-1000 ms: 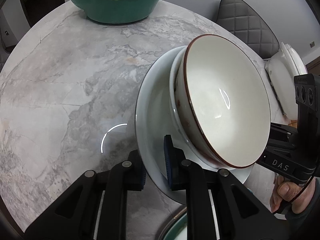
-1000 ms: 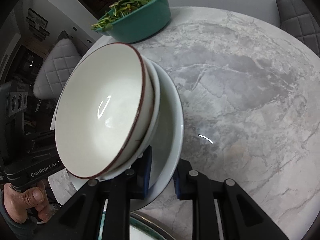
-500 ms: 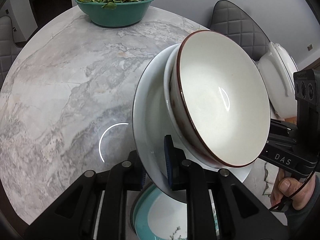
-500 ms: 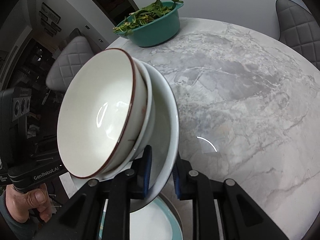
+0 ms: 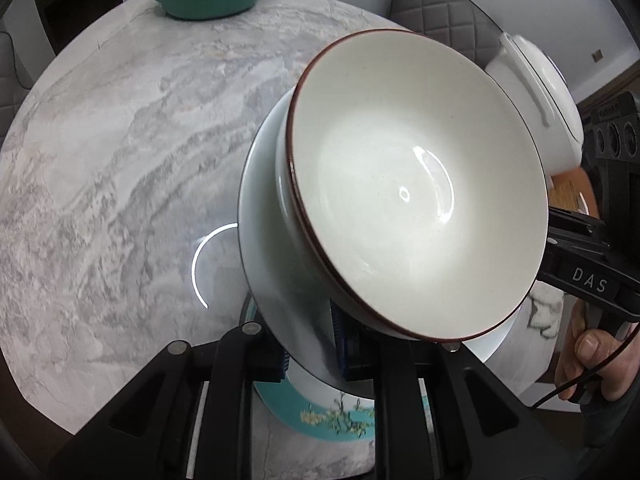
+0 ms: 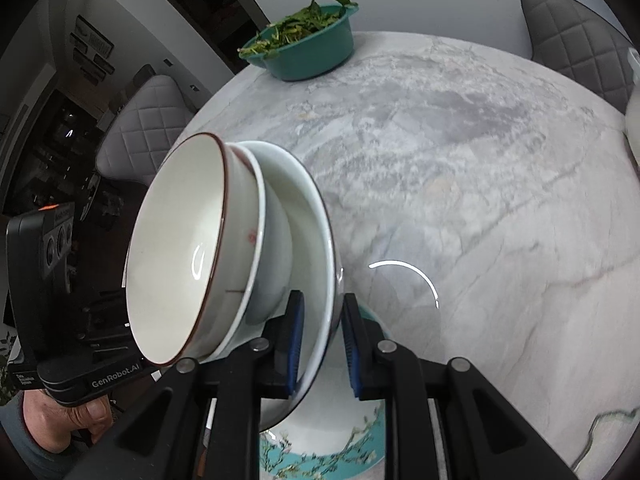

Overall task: Organize plates and bowls
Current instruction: 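Carry the white plate and bowl stack with both grippers onto the teal floral plates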

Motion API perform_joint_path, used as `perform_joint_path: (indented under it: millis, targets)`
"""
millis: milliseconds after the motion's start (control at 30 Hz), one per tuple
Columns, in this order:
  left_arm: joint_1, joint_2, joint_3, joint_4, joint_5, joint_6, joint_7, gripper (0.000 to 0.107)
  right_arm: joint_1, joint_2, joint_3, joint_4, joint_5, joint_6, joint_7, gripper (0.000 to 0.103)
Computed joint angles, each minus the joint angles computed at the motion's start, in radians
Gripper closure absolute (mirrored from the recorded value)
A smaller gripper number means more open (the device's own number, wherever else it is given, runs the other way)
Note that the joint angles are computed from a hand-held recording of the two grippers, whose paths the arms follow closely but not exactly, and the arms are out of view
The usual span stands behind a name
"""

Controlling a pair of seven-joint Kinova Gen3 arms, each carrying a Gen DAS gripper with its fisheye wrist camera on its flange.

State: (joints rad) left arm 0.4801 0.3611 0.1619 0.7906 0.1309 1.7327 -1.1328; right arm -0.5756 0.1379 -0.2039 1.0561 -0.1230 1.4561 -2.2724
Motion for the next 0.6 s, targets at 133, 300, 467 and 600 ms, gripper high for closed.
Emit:
perform_joint_path:
  millis: [133, 300, 467, 600]
  targets:
    - [0.004, -0.049, 0.013, 0.089, 0.017, -0.021, -0.009, 0.092, -0.028, -0.044, -0.017, 0.073, 0.016, -0.018, -0.081, 0.082]
    - [0.016, -0.089, 0.029, 0.170, 0.028, -0.035, -0.011, 0.092, -0.046, -0.087, -0.044, 0.142, 0.024, -0.032, -0.155, 0.082]
    - [0.023, -0.113, 0.040, 0.230, 0.031, -0.047, -0.013, 0.092, -0.046, -0.118, -0.060, 0.219, 0.001, -0.060, -0.202, 0.082]
    - [0.038, -0.118, 0.048, 0.254, 0.026, -0.051, -0.009, 0.092, -0.040, -0.138, -0.068, 0.261, -0.012, -0.077, -0.222, 0.082]
